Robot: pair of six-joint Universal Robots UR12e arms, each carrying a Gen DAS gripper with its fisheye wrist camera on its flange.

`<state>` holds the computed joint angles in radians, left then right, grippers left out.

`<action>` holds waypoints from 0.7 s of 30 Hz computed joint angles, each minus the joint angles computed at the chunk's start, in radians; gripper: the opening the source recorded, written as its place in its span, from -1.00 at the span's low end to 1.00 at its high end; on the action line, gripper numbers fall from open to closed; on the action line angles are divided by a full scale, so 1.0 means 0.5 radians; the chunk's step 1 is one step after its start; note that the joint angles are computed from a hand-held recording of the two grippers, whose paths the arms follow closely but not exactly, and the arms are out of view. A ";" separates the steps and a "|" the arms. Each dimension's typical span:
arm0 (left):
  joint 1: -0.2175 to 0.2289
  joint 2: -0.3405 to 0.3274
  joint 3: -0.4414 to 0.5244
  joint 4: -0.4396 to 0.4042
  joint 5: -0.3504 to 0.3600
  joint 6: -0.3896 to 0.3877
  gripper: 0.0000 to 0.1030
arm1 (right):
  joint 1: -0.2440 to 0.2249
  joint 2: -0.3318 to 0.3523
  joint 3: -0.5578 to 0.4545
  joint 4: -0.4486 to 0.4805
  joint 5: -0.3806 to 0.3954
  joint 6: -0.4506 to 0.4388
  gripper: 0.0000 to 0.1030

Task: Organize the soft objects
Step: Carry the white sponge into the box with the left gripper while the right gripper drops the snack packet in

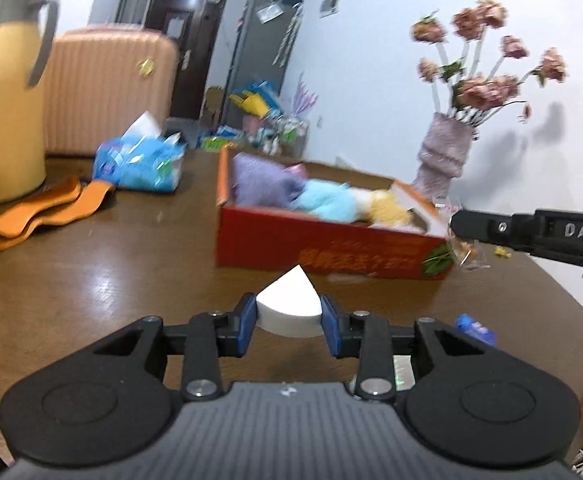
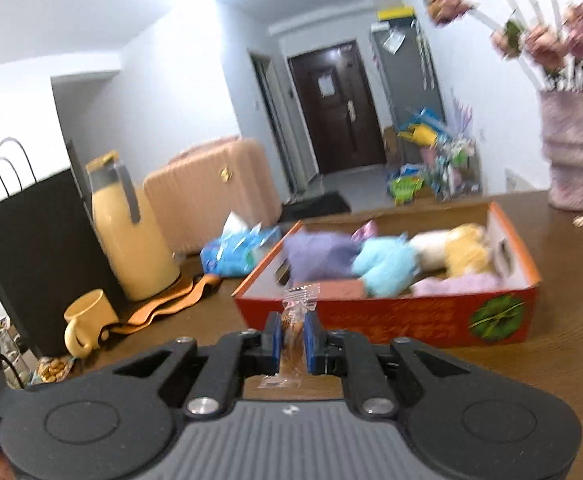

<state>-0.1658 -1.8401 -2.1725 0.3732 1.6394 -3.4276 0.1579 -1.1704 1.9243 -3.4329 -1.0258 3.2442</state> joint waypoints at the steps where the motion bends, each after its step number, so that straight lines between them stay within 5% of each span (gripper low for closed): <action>1: -0.010 0.000 0.011 0.002 -0.005 0.007 -0.31 | -0.020 -0.007 0.009 -0.017 0.003 0.003 -0.78; 11: -0.030 -0.181 0.432 -0.109 -0.015 0.250 -0.29 | -0.110 0.135 -0.233 0.103 0.018 -0.030 -0.78; 17: 0.082 -0.401 0.904 -0.731 -0.158 0.072 -0.28 | -0.087 0.374 -0.631 0.405 -0.068 0.058 -0.77; 21: 0.083 -0.554 1.114 -0.935 0.000 -0.004 -0.11 | -0.059 0.511 -0.831 0.546 -0.147 0.152 -0.55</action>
<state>-0.1244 -2.1172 -1.6156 -0.0941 1.6394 -3.4298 0.1286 -0.9147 1.5087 -3.1600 -1.0994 3.3201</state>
